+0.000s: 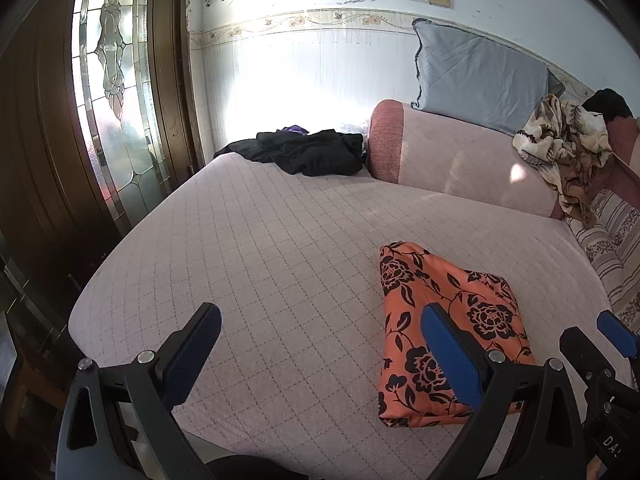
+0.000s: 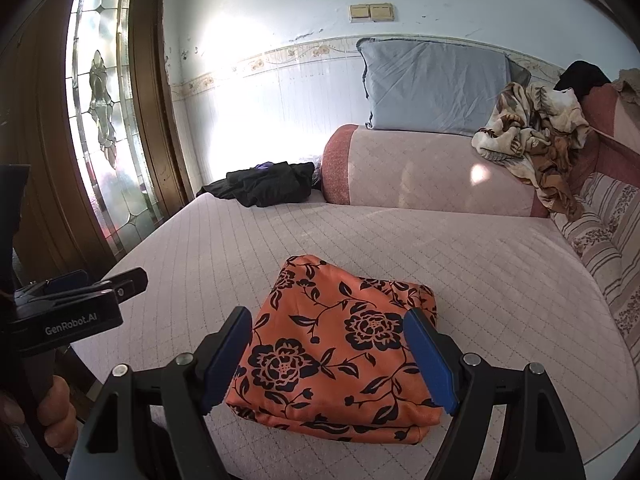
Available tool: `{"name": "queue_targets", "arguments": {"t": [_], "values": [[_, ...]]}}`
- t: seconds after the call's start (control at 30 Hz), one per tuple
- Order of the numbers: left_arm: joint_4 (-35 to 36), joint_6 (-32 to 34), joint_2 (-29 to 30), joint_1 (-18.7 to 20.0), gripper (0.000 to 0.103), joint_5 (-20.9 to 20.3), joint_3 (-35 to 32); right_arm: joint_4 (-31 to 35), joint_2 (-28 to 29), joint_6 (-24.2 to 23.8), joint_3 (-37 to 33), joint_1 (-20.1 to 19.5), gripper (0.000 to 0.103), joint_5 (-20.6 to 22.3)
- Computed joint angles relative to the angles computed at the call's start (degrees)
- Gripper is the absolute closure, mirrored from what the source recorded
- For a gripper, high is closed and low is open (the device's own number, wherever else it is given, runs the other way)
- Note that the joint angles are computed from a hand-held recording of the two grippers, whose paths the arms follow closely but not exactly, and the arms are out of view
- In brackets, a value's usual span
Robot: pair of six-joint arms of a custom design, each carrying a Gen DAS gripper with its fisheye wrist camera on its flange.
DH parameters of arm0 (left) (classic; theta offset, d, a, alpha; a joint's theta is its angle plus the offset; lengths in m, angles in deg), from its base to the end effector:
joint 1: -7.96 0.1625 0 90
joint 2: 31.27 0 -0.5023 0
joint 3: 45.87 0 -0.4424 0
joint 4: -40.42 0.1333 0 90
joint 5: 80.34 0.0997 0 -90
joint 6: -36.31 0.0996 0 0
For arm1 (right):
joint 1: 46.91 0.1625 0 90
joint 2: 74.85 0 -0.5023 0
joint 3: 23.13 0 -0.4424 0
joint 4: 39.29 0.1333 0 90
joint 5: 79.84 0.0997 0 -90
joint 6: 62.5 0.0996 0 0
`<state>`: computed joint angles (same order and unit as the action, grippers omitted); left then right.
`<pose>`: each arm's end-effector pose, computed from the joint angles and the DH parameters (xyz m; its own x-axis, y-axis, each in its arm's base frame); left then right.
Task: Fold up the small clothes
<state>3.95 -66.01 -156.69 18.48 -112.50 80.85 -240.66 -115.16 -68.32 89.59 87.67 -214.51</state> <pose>-0.1228 -0.2441 0.4498 -0.6777 -0.2414 -0.6946 0.4489 0.6123 -0.6508 0.4934 -0.4106 0.0733 -0.7573 -0.2395 0.6076 -0.6258 0.5323 -0.5701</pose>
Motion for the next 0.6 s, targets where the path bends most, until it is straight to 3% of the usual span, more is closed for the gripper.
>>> {"name": "queue_targets", "arguments": {"t": [0.4,0.6], "values": [[-1.0,1.2,0.8,-0.1,0.003,0.7,-0.3,0.0,-0.2,0.4,0.3,-0.4,0.022,0.5],[-6.2,6.4,1.1,2.3,0.003,2.4,0.3,0.0,0.1,-0.2,-0.3,-1.4,0.022,1.5]]}}
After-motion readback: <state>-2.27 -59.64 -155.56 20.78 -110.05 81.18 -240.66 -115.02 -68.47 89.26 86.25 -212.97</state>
